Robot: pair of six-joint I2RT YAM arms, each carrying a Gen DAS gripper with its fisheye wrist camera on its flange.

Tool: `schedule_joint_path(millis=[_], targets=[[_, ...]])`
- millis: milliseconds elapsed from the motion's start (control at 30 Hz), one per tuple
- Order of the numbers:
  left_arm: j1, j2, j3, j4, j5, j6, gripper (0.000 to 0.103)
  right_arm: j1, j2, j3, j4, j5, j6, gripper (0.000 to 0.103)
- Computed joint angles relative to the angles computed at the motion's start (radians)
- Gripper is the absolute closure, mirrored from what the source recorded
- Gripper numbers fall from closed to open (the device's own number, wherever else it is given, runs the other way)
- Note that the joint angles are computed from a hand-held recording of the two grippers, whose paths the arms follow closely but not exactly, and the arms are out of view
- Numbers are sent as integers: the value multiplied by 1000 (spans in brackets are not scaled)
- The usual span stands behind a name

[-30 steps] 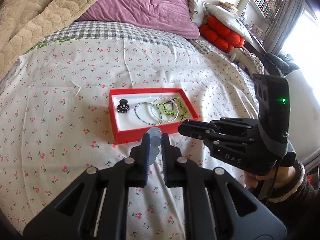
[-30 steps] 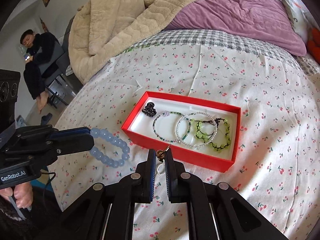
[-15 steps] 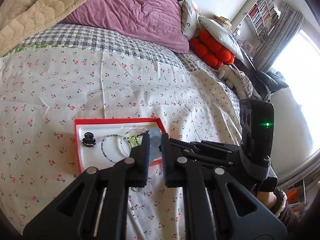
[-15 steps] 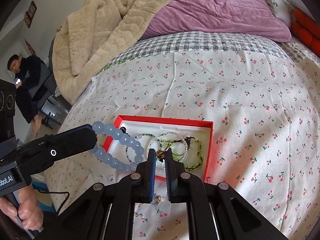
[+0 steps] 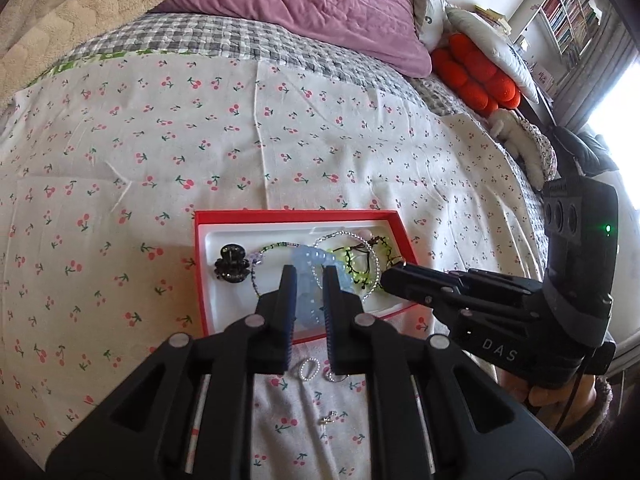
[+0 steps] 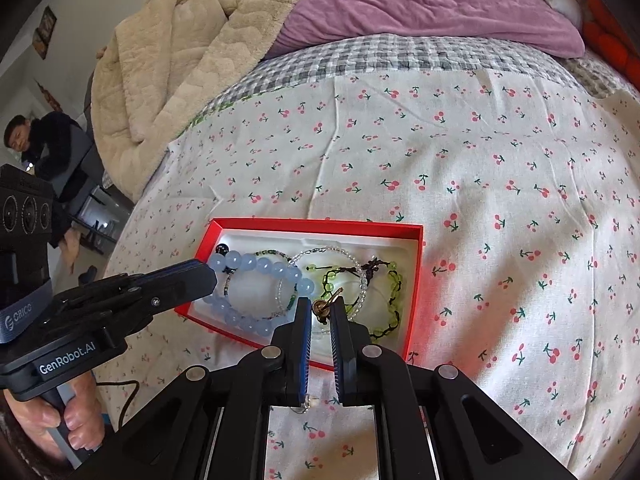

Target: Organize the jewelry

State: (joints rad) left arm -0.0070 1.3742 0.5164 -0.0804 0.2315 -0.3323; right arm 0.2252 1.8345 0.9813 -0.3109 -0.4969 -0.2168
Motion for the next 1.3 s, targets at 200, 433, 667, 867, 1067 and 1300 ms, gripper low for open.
schedule_joint_path(millis=[200,433,667,867,1067,1300], targets=[[-3,-59,-12,-67,-33,25,58,-16,0,20,-51,-10,-13,78],[-27,-208,-86,-144,-137,35,30,-45,-85,-40,-53,-36,-37,43],[-42,-307,-191,-173,-248,25,21,-66,-177,-144,-32,-13,-105,29],[-72,-312,-252,-181,-305,20,19,-82,-204,-202,-6,9,-128,25],[-88,-314,-298,-177,-333,28,15,-70,-218,-262,50,50,-137,24],[-115,-308,-341,-143,-357,48,15,-44,-222,-329,102,100,-190,24]])
